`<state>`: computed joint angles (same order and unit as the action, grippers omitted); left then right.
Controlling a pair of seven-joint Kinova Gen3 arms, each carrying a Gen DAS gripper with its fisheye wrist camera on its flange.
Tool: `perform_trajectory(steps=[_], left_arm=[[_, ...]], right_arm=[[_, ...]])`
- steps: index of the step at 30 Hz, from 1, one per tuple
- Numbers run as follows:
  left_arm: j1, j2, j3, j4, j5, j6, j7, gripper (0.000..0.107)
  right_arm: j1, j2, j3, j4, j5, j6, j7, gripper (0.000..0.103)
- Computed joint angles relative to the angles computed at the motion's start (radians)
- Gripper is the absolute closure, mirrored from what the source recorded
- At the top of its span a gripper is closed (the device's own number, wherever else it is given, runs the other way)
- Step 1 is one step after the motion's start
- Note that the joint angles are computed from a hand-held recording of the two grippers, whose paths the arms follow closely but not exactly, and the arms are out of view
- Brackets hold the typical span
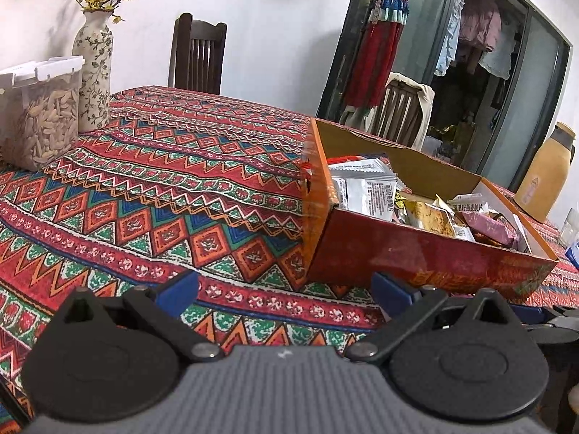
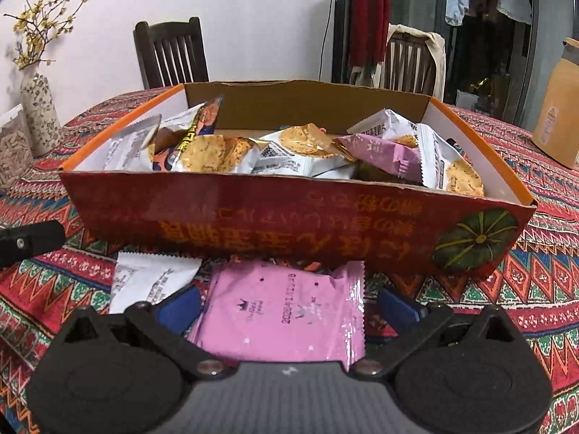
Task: Organize snacks
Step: 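Move both open grippers from the box back to the remaining packets, then grasp the pink packet with the right gripper while the left gripper grasps the white packet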
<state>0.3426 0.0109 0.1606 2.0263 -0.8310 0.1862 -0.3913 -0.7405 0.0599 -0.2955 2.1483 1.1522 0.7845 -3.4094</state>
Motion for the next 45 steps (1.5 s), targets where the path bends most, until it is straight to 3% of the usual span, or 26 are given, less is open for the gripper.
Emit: perform_trajectory(steps=[8, 19, 26, 32, 36, 40, 45], left_arm=[[-0.003, 0.004, -0.003, -0.006, 0.071, 0.002, -0.062, 0.004], [0.003, 0.009, -0.012, -0.014, 0.127, 0.010, -0.111, 0.004], [0.016, 0.014, -0.019, -0.022, 0.116, 0.029, -0.094, 0.004], [0.027, 0.017, -0.024, -0.026, 0.082, 0.048, -0.050, 0.004], [0.041, 0.022, -0.024, -0.032, 0.019, 0.070, 0.013, 0.004], [0.061, 0.024, -0.022, -0.034, -0.079, 0.105, 0.122, 0.004], [0.089, 0.030, -0.002, -0.051, -0.160, 0.182, 0.177, 0.004]], right_arm=[[0.013, -0.021, -0.003, 0.024, 0.012, -0.044, 0.014, 0.000], [0.023, -0.065, -0.030, 0.057, 0.056, -0.082, 0.014, 0.039], [0.040, -0.133, -0.060, 0.131, 0.113, -0.052, -0.099, 0.040], [0.049, -0.193, -0.099, 0.210, 0.132, 0.034, -0.177, 0.040], [0.062, -0.219, -0.107, 0.256, 0.143, 0.077, -0.238, 0.040], [0.076, -0.236, -0.096, 0.304, 0.206, 0.056, -0.346, 0.040], [0.048, -0.222, -0.107, 0.332, 0.254, 0.086, -0.409, 0.040]])
